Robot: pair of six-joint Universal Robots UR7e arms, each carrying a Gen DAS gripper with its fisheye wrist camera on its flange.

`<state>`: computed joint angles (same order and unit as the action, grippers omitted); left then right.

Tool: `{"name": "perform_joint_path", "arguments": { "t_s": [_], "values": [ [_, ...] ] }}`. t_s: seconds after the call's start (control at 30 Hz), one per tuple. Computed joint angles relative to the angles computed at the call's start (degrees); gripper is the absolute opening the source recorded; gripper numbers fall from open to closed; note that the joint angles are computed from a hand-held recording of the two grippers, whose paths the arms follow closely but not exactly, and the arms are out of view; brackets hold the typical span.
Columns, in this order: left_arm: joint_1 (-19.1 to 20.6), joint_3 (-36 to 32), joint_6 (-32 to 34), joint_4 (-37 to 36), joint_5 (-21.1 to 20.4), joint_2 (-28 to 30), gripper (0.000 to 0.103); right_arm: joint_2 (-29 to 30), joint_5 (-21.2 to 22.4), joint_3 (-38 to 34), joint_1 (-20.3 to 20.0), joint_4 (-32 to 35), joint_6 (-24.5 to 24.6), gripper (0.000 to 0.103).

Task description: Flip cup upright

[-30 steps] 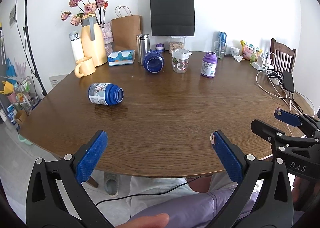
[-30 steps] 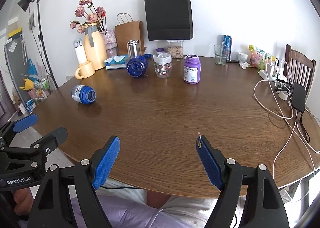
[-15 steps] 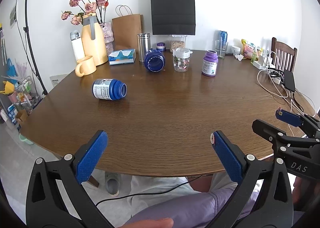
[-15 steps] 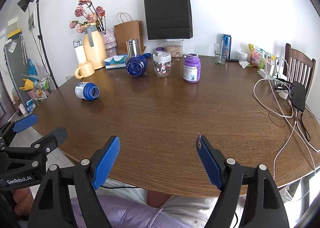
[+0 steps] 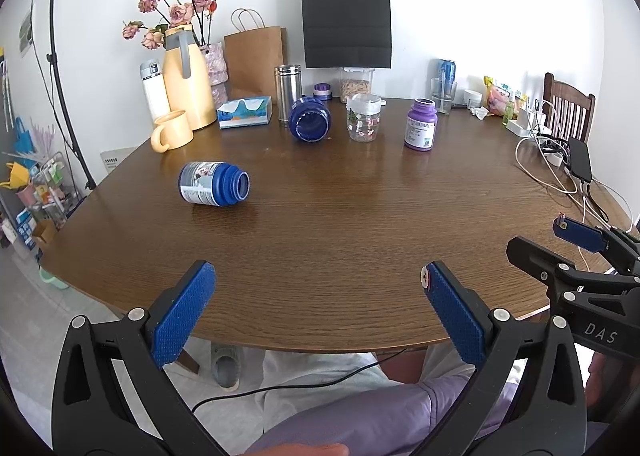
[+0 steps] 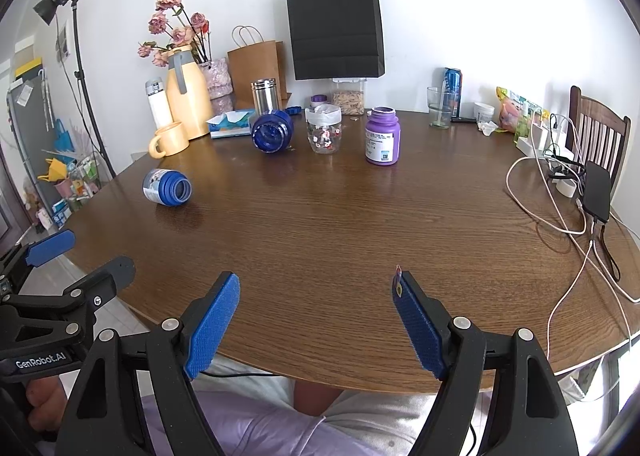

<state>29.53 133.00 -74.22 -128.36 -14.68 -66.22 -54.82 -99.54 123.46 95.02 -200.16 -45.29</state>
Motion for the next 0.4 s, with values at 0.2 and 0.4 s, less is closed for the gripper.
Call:
{"name": "perform_joint_path", "arguments": {
  "t_s": [0.2, 0.4],
  "values": [
    [0.45, 0.98, 0.66, -1.42, -0.62, -0.20, 0.103, 0.17, -0.08, 0.17, -0.28, -0.37, 0.11, 0.082],
    [0.28, 1.27, 1.12, -1.86, -0.48, -0.33, 0.103, 0.26, -0.29, 0.05, -0.29, -0.29, 0.27, 0.082]
  ]
}}
